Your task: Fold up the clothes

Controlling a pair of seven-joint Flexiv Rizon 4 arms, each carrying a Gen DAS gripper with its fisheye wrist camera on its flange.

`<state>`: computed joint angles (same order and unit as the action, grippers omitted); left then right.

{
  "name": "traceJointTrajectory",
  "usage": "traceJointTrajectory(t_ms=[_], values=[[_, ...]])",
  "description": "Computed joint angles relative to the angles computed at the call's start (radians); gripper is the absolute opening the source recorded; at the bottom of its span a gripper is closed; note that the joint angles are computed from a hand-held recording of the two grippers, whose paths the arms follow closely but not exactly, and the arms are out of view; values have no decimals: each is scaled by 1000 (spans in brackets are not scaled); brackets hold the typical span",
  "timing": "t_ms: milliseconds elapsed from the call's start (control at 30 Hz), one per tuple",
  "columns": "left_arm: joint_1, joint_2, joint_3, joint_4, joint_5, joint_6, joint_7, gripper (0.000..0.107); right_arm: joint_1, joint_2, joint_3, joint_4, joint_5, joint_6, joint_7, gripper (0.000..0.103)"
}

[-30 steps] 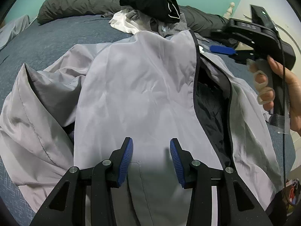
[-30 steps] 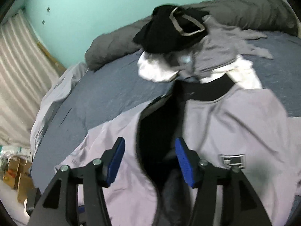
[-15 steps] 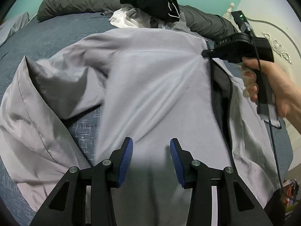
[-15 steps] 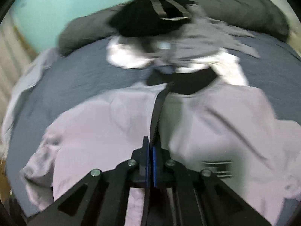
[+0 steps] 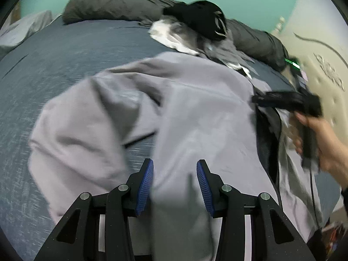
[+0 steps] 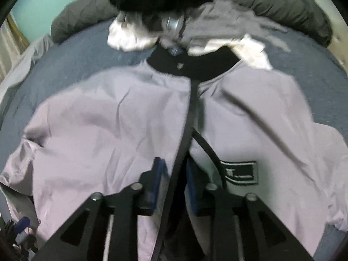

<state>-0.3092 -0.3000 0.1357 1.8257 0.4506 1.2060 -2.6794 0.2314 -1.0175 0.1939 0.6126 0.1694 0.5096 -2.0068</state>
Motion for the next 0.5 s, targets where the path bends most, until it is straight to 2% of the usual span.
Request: traceJointTrajectory(t_ms=[33, 67, 167, 233, 367, 500], values=[[-9, 12, 14, 5, 19, -9, -17, 45, -18, 32, 12, 50, 23, 39, -9, 45], [-14, 29, 25, 13, 41, -18, -37, 45, -51, 72, 41, 110, 64, 74, -32, 49], [-8, 84, 34, 43, 101, -43, -99, 47, -135, 158, 102, 237, 163, 105, -113, 50], [7, 115, 28, 61, 135, -66, -133, 51, -179, 198, 122, 299, 217, 92, -146, 50], [50, 171, -2, 100, 147, -95, -177, 51, -293, 301, 151, 450, 347, 45, -217, 51], [64, 238, -57, 94, 186, -225, -185, 54, -362, 355, 148, 528, 463, 15, -265, 52]])
